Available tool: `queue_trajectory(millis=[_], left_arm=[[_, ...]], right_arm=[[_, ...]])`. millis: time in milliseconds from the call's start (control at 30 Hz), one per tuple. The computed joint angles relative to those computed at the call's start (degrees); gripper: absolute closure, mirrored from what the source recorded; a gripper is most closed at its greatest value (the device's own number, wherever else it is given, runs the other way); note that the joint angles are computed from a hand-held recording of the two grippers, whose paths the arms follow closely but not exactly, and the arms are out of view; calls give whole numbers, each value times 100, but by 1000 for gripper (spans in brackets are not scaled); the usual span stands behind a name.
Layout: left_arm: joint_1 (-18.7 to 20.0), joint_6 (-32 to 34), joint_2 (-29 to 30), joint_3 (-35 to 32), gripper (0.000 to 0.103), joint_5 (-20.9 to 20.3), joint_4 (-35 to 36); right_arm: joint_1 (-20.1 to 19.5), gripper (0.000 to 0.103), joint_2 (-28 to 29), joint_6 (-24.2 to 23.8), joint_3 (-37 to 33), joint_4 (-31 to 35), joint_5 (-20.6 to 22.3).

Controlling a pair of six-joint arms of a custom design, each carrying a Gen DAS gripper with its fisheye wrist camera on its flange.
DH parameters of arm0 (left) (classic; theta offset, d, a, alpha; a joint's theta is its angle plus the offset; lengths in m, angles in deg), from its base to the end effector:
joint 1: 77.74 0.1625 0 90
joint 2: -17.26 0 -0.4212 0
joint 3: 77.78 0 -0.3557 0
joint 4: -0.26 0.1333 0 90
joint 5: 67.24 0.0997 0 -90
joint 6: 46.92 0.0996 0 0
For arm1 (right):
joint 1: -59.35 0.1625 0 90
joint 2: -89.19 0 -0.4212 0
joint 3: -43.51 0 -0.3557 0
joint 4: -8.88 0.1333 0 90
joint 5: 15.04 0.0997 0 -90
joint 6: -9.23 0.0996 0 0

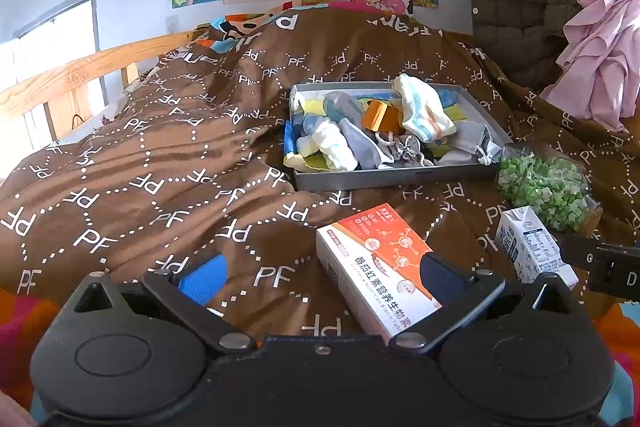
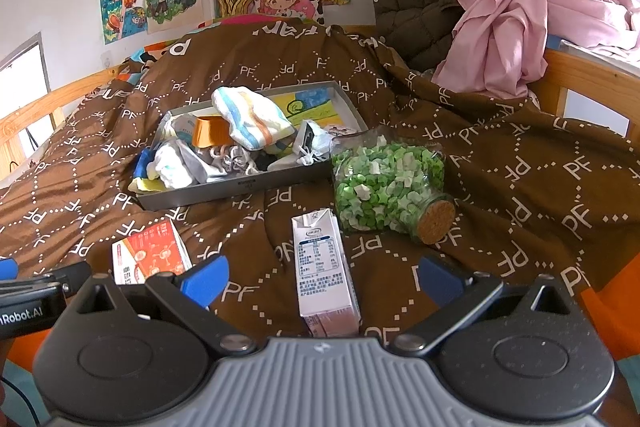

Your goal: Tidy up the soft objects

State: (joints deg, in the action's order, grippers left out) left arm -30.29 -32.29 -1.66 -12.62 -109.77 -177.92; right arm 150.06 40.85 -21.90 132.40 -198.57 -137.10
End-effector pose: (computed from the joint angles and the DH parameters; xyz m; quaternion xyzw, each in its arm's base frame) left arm -0.3641 -0.7023 0.0587 0.2826 0.8195 -0.4086 0.2857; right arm 0.0885 -0.6540 0.3239 0.0413 -0.7709 0.5200 0.3655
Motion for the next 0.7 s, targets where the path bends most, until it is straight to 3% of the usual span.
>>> queue_trajectory(millis=[700], left_arm=[[9,-32,-4,-6,1,18,56]], right_arm=[[8,0,0,9,-2,17,-22]])
